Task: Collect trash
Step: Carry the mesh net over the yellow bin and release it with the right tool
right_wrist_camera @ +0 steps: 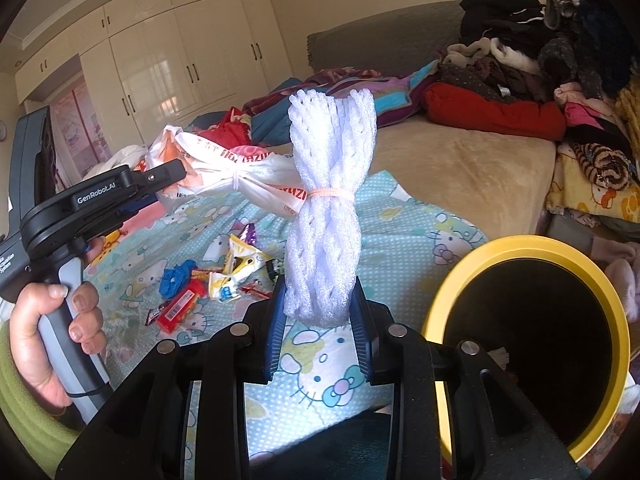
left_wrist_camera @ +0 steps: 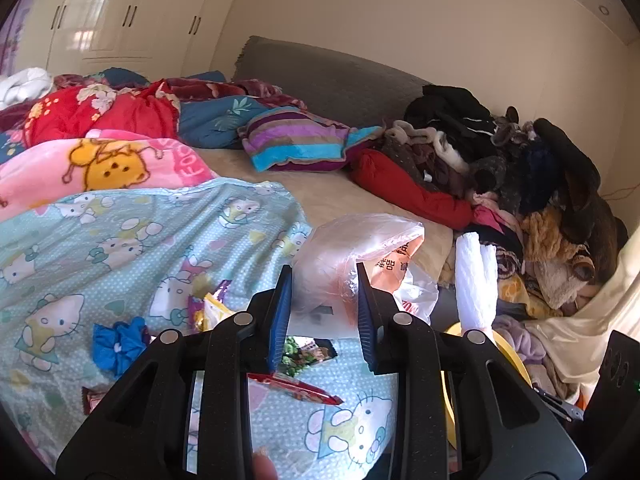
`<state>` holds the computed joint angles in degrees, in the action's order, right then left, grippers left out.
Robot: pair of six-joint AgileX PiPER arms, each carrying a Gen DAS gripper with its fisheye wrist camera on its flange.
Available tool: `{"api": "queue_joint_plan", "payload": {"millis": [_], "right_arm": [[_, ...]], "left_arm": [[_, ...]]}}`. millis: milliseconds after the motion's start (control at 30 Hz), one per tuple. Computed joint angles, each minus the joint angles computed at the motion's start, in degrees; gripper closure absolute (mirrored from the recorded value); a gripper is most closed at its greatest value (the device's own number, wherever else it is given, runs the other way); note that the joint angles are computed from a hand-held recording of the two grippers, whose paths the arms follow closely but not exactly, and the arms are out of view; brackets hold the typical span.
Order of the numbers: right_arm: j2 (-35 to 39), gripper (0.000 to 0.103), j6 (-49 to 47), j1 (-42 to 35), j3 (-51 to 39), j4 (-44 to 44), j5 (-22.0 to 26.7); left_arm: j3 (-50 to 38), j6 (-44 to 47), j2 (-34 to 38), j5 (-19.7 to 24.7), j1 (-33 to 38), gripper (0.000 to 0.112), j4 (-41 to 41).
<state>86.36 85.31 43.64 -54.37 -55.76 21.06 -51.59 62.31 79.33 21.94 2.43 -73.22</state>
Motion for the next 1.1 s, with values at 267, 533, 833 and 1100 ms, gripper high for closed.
{"api": "queue_joint_plan", "payload": {"millis": [267, 533, 833, 1100], "right_arm": [[-3.6, 0.075, 0.8, -2.2, 3.7, 0.2, 0.6], [-6.5, 0.075, 3.0, -5.1, 7.0, -1.4, 1.4], [-8.3, 0.075, 5.1, -8.3, 9.7, -4.5, 3.3], [-8.7, 0.075, 7.4, -12.7, 13.2, -5.9, 3.1]], "left_arm": [[0.6, -1.8, -0.6, -2.7, -4.5, 0.089, 2.0], [0.8, -5.0, -0.6, -4.9, -8.8, 0.089, 4.8], [1.3, -6.7, -0.4, -6.7, -13.5, 0.089, 7.0], [1.5, -9.9, 0.5, -8.7, -17.9, 0.089, 10.1]]}}
